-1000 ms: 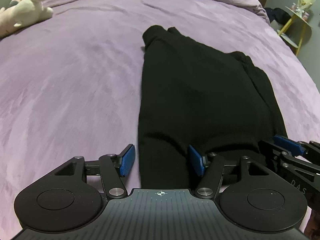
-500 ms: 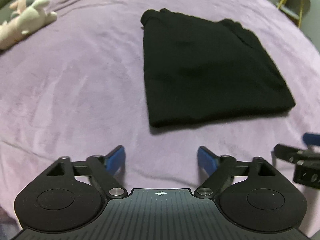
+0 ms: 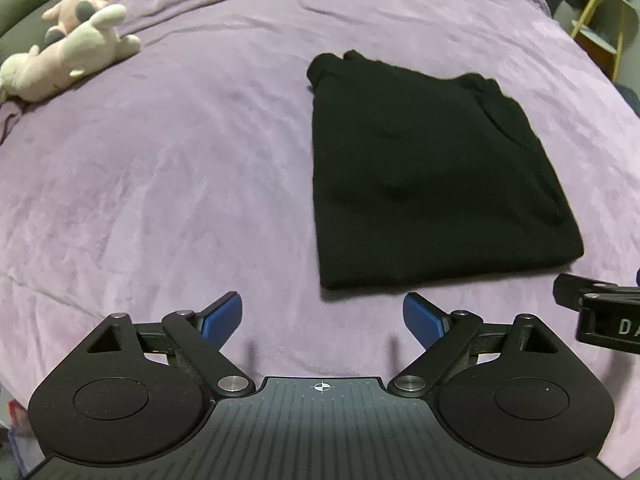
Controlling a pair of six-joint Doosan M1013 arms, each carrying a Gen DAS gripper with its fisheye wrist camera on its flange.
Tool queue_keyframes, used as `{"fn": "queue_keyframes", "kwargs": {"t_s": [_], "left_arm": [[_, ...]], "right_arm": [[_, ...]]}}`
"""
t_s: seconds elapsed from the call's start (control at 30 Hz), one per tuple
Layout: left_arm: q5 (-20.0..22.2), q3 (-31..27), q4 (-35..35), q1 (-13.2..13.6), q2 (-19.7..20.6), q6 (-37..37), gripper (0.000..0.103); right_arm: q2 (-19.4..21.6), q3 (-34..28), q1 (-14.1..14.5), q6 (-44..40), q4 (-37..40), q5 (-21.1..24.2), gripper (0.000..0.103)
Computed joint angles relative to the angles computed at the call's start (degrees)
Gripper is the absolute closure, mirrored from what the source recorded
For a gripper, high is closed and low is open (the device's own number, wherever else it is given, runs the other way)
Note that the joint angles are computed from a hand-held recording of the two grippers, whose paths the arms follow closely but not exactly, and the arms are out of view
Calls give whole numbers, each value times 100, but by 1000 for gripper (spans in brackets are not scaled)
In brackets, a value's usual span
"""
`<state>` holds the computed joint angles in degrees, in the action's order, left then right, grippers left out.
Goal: Fold small clothes
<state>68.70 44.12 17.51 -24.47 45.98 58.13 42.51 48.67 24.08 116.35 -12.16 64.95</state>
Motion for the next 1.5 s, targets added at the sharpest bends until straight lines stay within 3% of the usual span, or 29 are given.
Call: {"fn": "queue_keyframes", "kwargs": {"t_s": [1.5], "left_arm": [[-193,80,-20,-32,-102,-156,7]], "right_arm": [[-86,67,66,195,-164,-176,5]]}}
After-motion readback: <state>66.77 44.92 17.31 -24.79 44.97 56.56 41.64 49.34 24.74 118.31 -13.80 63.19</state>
